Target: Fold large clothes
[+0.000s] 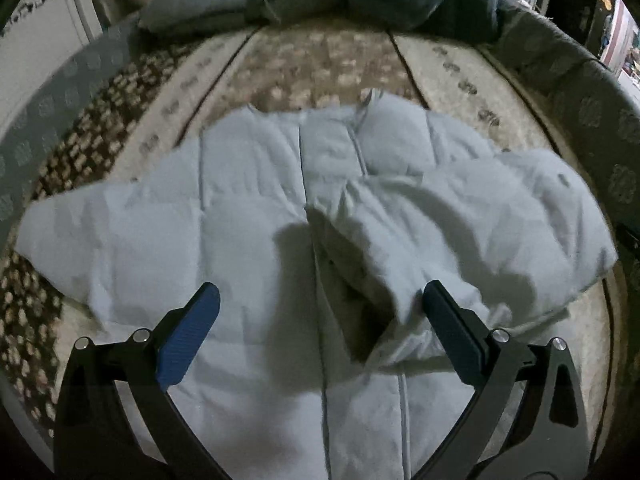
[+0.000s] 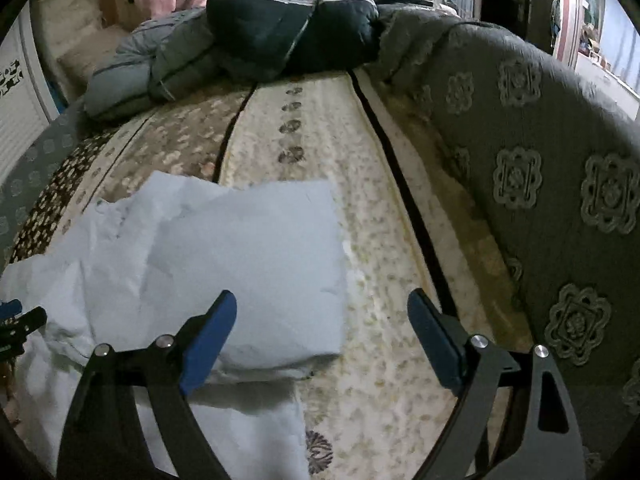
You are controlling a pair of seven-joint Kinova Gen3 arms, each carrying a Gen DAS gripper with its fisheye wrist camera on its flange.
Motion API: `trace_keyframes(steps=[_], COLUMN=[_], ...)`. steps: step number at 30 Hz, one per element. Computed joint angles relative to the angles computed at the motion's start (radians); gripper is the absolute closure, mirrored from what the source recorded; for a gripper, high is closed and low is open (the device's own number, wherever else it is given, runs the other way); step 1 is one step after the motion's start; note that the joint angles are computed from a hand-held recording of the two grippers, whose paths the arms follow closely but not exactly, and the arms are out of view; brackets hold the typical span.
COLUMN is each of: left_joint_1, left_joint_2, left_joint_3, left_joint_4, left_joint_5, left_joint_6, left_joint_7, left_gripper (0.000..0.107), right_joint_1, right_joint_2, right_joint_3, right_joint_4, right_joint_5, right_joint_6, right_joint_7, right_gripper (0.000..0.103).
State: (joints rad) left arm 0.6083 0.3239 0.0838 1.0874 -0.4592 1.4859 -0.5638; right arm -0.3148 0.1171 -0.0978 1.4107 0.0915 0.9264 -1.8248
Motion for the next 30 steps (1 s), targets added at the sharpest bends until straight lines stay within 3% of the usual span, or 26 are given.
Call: trace_keyframes(steps=[3,6,12,15,18,22,23,25,28,30], left_joint_1=[-0.041,-0.046,-0.052,-0.04,-0.021,-0.07,-0.075,-0.089,-0.03,-0.033], left_joint_2=[-0.007,0.012,0.0,0.001,0.007,-0.031,-0.031,-0.031,-0.007,-0.002], left_joint_3=[0.01,0.005,0.011,0.006,-0.007,0.005,0.007,0.024,0.011,0.011], left_joint_4=[0.053,0.07,0.131,0.131,0.138,0.198,0.199,0.195,0.147,0.131], left_joint_5=[0.038,0.05,0.079,0.063,0.028,0.081,0.087,0.102,0.035,0.031], left_joint_6=[-0.086,-0.114,-0.21,-0.204,-0.194,-0.263,-0.267,-0.281,-0.232,-0.215], left_joint_7=[-0.001,-0.03,-0.069,-0.064,-0.044,-0.054,-0.053,-0.065,-0.062,-0.068], left_gripper=[0.007,0.009,0.039,0.035,0.016,0.017,0.019,0.044,0.062,0.067], right_joint_1=[-0.003,0.003,-0.005,0.004,-0.004,-0.027,-0.035,-0.051,-0.068,-0.057], right_joint_2=[0.002,0.011,0.026,0.024,0.026,0.019,0.017,0.012,0.004,-0.009], right_joint_3=[0.0,-0.001,-0.005,-0.009,-0.007,-0.006,-0.008,-0.013,-0.017,-0.021], right_joint_4=[0.042,0.066,0.099,0.137,0.159,0.164,0.16,0.154,0.135,0.123], right_joint_5=[0.019,0.002,-0.008,-0.046,-0.043,0.002,0.018,0.053,0.085,0.048], right_joint_6=[-0.035,-0.071,-0.118,-0.148,-0.163,-0.163,-0.156,-0.145,-0.121,-0.11], right_joint_7=[0.003,0.016,0.041,0.062,0.046,0.013,0.009,0.003,-0.005,0.011], right_gripper=[0.015,0.015,0.015,0.015,0.015,0.015,0.015,0.015,0.015,0.015])
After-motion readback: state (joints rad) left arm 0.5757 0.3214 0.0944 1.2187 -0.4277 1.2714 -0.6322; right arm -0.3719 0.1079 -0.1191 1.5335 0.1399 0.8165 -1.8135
